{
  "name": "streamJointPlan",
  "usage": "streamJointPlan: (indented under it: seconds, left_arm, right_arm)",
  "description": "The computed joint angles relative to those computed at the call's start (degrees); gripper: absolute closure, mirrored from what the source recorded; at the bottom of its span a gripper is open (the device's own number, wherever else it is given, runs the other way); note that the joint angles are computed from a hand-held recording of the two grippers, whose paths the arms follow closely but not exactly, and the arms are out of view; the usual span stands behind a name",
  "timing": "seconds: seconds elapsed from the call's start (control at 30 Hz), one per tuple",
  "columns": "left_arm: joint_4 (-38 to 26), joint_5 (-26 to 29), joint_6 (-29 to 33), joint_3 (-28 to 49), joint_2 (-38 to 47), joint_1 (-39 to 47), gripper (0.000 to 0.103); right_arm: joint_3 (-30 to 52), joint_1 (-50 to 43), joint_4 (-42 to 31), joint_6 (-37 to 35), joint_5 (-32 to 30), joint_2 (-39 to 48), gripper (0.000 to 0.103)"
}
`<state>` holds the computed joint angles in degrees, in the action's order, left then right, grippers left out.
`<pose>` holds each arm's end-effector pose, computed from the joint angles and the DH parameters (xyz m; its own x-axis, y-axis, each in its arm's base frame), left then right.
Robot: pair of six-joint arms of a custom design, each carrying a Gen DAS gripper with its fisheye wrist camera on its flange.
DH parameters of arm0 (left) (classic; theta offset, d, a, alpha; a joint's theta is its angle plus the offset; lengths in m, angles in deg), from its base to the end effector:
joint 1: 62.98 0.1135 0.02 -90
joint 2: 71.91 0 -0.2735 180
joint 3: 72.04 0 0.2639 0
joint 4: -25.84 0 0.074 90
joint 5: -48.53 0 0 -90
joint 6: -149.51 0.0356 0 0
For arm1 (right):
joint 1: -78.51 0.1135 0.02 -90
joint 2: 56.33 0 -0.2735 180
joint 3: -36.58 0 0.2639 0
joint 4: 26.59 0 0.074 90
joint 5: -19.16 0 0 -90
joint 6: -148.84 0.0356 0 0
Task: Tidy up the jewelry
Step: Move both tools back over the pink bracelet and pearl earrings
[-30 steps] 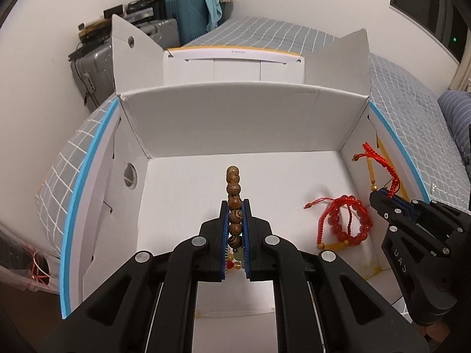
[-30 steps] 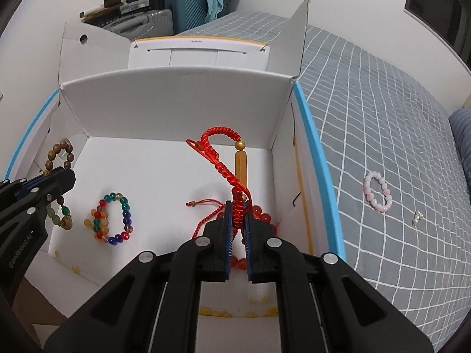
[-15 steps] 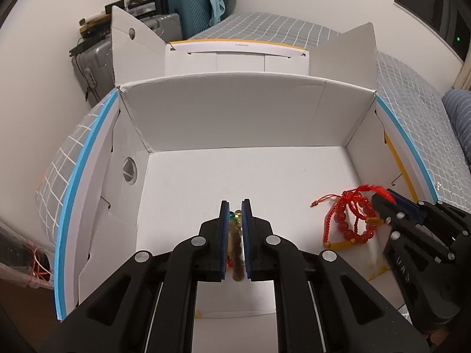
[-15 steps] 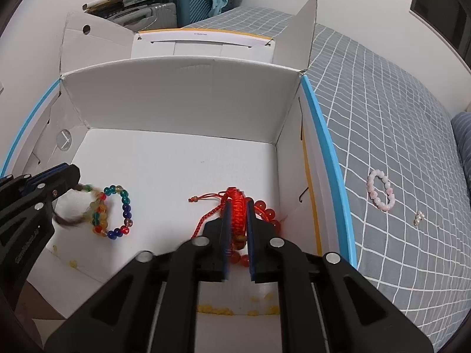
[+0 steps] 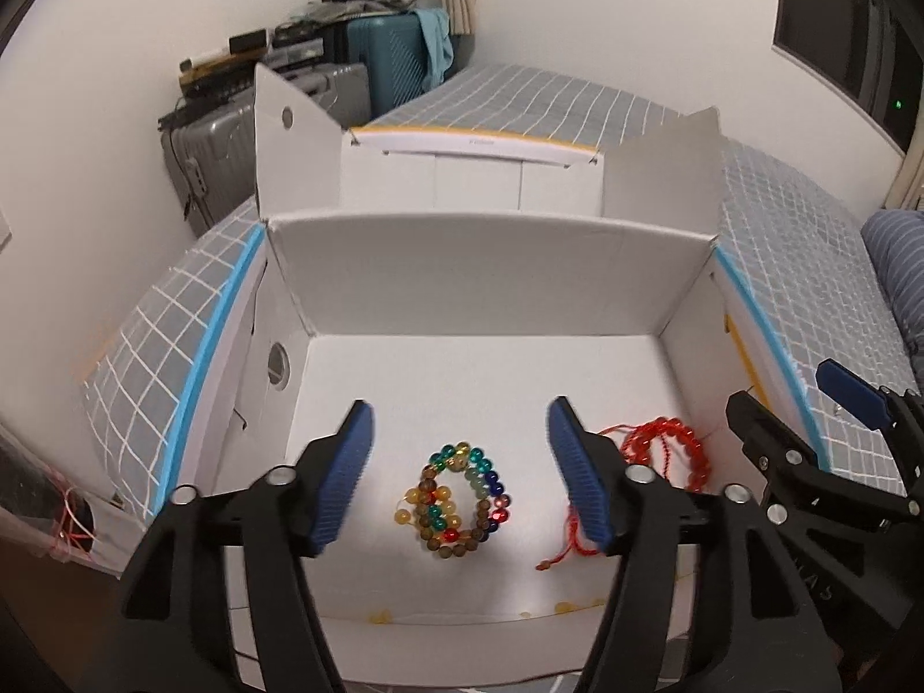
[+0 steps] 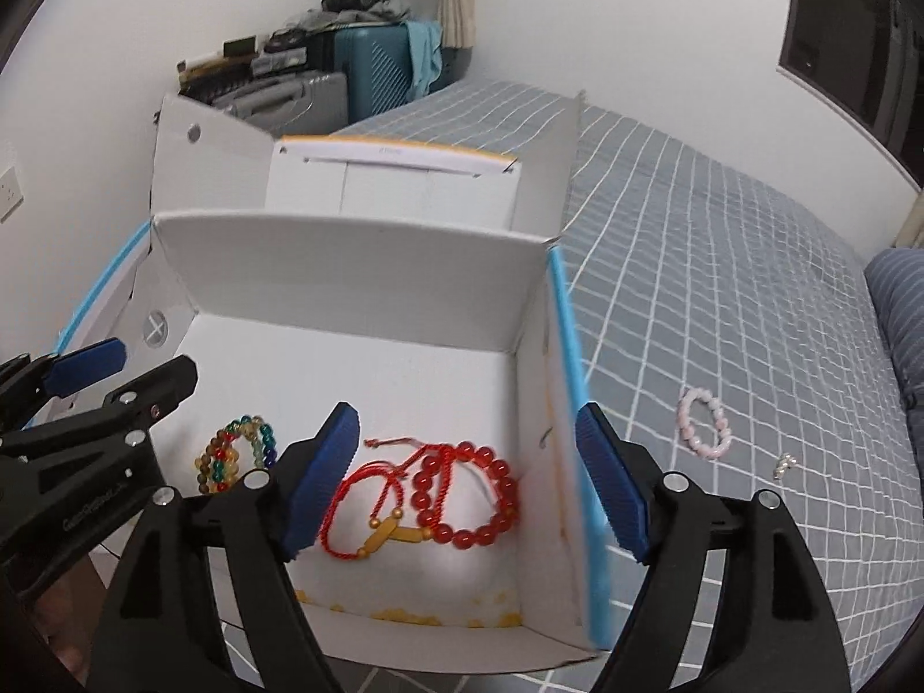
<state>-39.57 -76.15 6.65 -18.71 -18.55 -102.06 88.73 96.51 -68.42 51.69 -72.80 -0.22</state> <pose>0.1398 -0.0874 0.2389 -0.6932 -0.2815 -0.6635 -0.3607 0.9325 -0.0189 0.1967 0.0652 0.2438 -0.6351 -0.3372 -0.6949 -0.4138 0.9082 -0.0625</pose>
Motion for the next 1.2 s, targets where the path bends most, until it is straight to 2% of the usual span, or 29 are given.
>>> streamJointPlan:
  seconds: [0.17, 0.23, 0.37, 0.47, 0.63, 0.87, 1.07, 1.2]
  left_arm:
    - [-1.75, -3.56, -4.0, 2.93, 2.21, -4.1, 0.017]
    - [-1.59, -4.34, -5.01, 4.24, 3.75, -5.56, 0.013]
    - [-0.51, -6.27, -7.19, 8.67, 9.79, -10.38, 0.007]
    - [1.23, -7.46, -7.71, 13.37, 16.59, -13.93, 0.006]
    - [6.63, -6.93, -4.99, 22.72, 29.47, -16.7, 0.006]
    - [13.36, -2.21, 0.73, 38.33, 49.03, -16.95, 0.006]
    - [15.95, 2.66, 5.05, 49.53, 62.88, -14.12, 0.006]
    - [19.48, 7.03, 7.99, 52.51, 68.86, -10.64, 0.006]
  right_arm:
    - [0.93, -7.3, -1.42, -3.49, -3.73, -1.5, 0.019]
    - [1.15, -12.34, -1.69, -5.96, -6.39, -2.09, 0.013]
    - [1.93, -25.24, -1.6, -12.55, -13.59, -0.75, 0.01]
    - [3.83, -35.18, -0.16, -16.98, -18.36, 4.22, 0.01]
    - [9.97, -49.07, 1.19, -22.54, -24.92, 16.14, 0.01]
    - [20.92, -56.84, 3.7, -24.82, -24.34, 33.89, 0.01]
    - [30.29, -56.95, 4.02, -22.82, -21.54, 46.87, 0.01]
    - [34.21, -54.29, 4.07, -21.72, -18.78, 52.41, 0.018]
